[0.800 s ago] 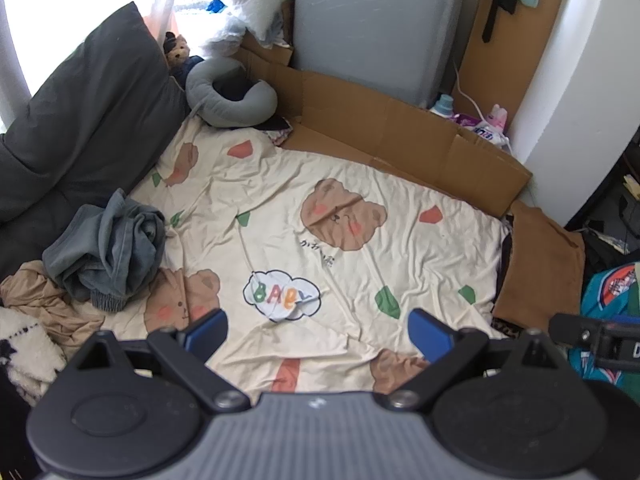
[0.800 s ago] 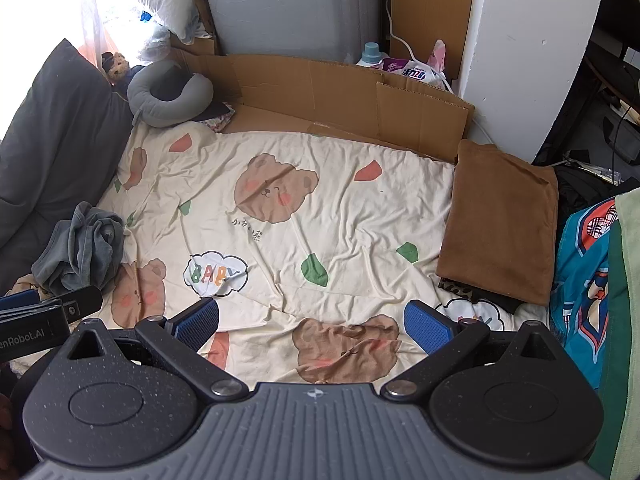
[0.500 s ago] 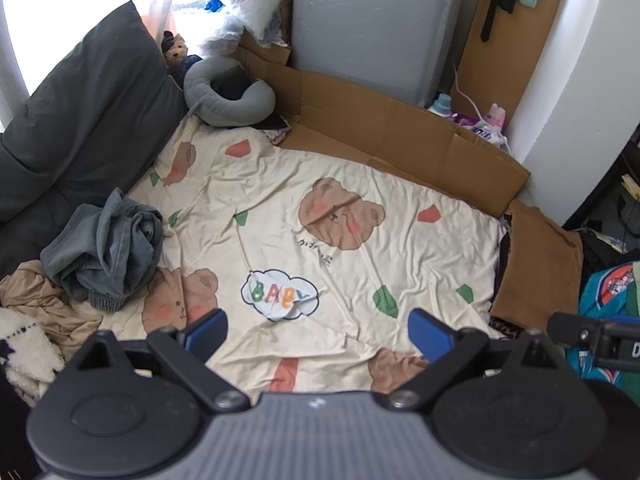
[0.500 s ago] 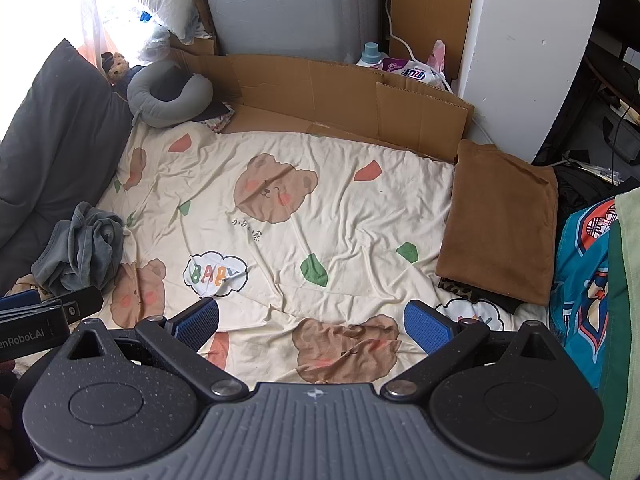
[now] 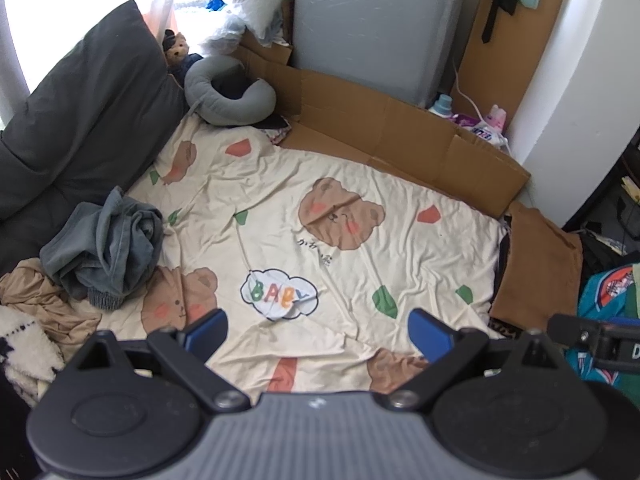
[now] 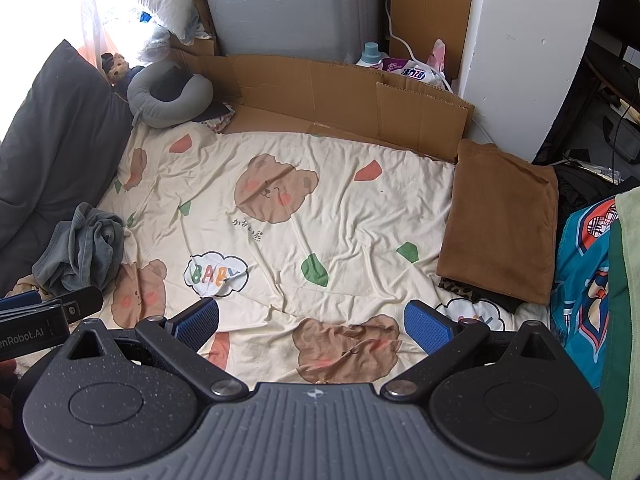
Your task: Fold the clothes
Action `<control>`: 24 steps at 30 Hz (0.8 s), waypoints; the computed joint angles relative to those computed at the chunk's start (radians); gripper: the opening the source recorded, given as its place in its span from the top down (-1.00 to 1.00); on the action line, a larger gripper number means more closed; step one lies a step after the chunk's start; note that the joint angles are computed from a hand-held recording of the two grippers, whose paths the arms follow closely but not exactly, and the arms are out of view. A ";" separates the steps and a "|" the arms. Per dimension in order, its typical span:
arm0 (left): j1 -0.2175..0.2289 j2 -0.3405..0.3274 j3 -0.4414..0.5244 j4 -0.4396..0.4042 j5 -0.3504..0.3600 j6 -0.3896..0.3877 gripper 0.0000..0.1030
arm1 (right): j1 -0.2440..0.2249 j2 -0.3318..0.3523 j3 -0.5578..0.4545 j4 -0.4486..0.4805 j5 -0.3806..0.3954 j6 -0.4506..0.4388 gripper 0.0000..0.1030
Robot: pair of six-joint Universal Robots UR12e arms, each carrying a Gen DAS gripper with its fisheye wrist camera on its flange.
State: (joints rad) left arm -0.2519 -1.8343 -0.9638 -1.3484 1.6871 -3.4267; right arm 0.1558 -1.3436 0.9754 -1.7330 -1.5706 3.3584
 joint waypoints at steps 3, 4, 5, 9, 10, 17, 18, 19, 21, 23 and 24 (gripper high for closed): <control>0.000 -0.001 0.003 0.000 -0.006 0.002 -0.90 | 0.000 0.000 0.000 0.001 0.000 0.000 -0.97; 0.000 -0.002 0.004 -0.001 -0.005 0.001 -0.90 | 0.000 0.000 0.000 0.001 -0.001 0.000 -0.97; 0.000 -0.002 0.004 -0.002 -0.004 -0.002 -0.90 | 0.001 0.000 0.000 0.001 -0.001 0.000 -0.97; -0.001 -0.004 0.008 -0.007 0.000 -0.006 -0.90 | -0.001 0.001 -0.003 0.004 -0.002 -0.001 -0.97; -0.002 -0.005 0.009 -0.008 0.001 -0.006 -0.90 | -0.001 0.001 -0.001 0.003 -0.004 0.000 -0.97; -0.008 -0.007 0.012 -0.009 0.011 -0.009 -0.90 | 0.000 -0.001 0.000 0.005 -0.010 -0.001 -0.97; -0.007 -0.007 0.012 -0.010 0.010 -0.011 -0.90 | 0.000 -0.001 -0.001 0.005 -0.010 -0.001 -0.97; -0.007 -0.006 0.011 -0.009 0.009 -0.011 -0.90 | 0.000 0.000 -0.002 0.005 -0.010 0.000 -0.97; -0.005 -0.004 0.007 -0.007 0.007 -0.008 -0.90 | 0.000 0.001 -0.002 0.005 -0.010 0.000 -0.97; -0.002 -0.002 0.005 -0.005 0.004 -0.007 -0.90 | 0.000 0.000 -0.001 0.005 -0.009 0.000 -0.97; -0.001 -0.002 0.005 -0.005 0.003 -0.007 -0.90 | 0.000 0.000 -0.001 0.004 -0.009 0.000 -0.97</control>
State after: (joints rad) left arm -0.2527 -1.8361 -0.9592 -1.3536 1.6902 -3.4335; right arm 0.1558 -1.3439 0.9748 -1.7288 -1.5797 3.3589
